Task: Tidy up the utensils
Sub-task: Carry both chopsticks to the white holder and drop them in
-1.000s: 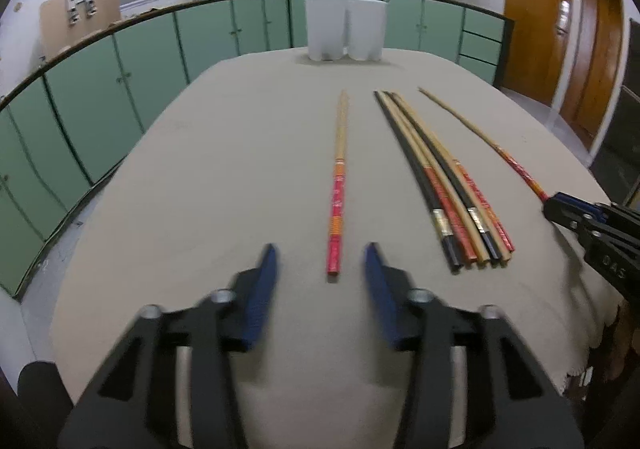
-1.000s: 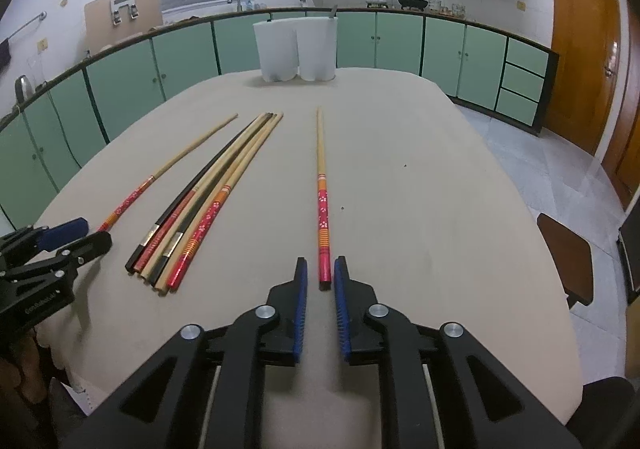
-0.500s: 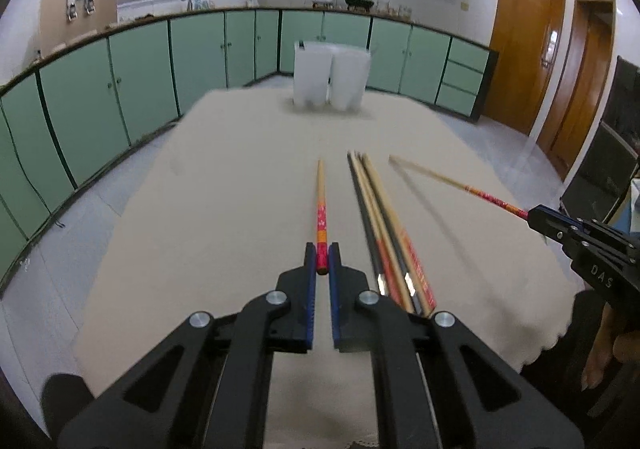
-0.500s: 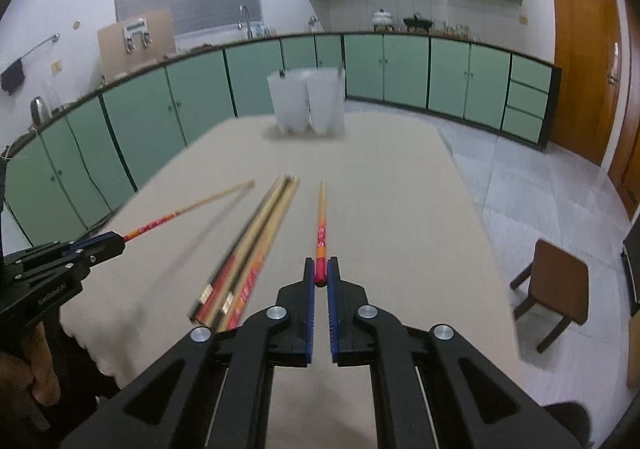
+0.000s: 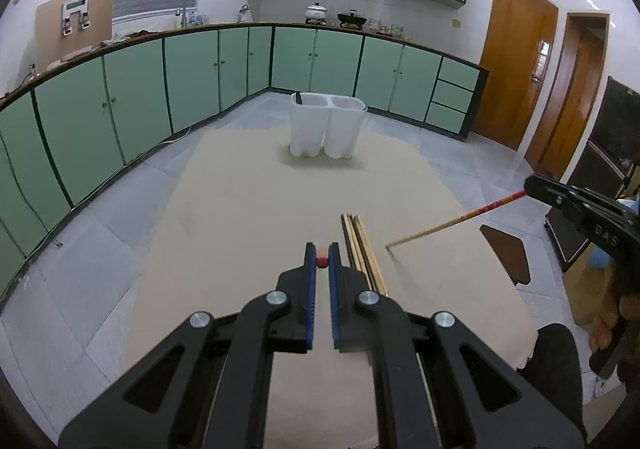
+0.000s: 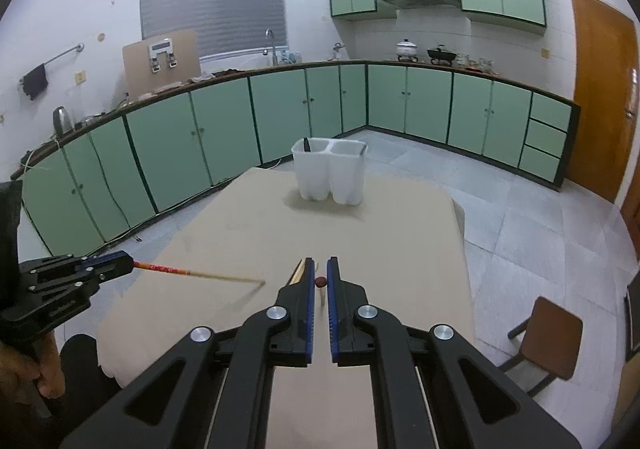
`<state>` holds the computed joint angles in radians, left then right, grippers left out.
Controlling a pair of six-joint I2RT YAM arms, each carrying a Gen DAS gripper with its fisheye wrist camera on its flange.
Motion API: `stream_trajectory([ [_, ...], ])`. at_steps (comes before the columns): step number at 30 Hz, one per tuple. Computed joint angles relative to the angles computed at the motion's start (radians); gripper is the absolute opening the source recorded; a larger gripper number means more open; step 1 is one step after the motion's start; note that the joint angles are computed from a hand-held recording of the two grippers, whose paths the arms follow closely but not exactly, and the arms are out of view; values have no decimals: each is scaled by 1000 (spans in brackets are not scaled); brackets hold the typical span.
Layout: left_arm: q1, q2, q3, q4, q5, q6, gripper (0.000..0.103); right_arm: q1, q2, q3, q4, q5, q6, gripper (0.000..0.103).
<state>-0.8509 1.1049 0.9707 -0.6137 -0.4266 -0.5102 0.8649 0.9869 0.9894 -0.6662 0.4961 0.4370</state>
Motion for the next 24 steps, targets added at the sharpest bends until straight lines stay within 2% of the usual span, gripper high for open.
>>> stream_trajectory([
  [6, 122, 62, 137, -51, 147, 101, 5, -183, 132, 167, -49, -207, -121, 6],
  [11, 214, 146, 255, -82, 254, 158, 5, -271, 231, 313, -125, -303, -171, 6],
  [16, 264, 213, 367, -122, 297, 215, 5, -315, 324, 462, -220, -366, -206, 6],
  [21, 315, 301, 510, -192, 359, 257, 5, -333, 409, 632, -311, -380, -246, 6],
  [24, 347, 371, 623, -241, 390, 278, 5, -349, 489, 786, -377, -390, -269, 6],
])
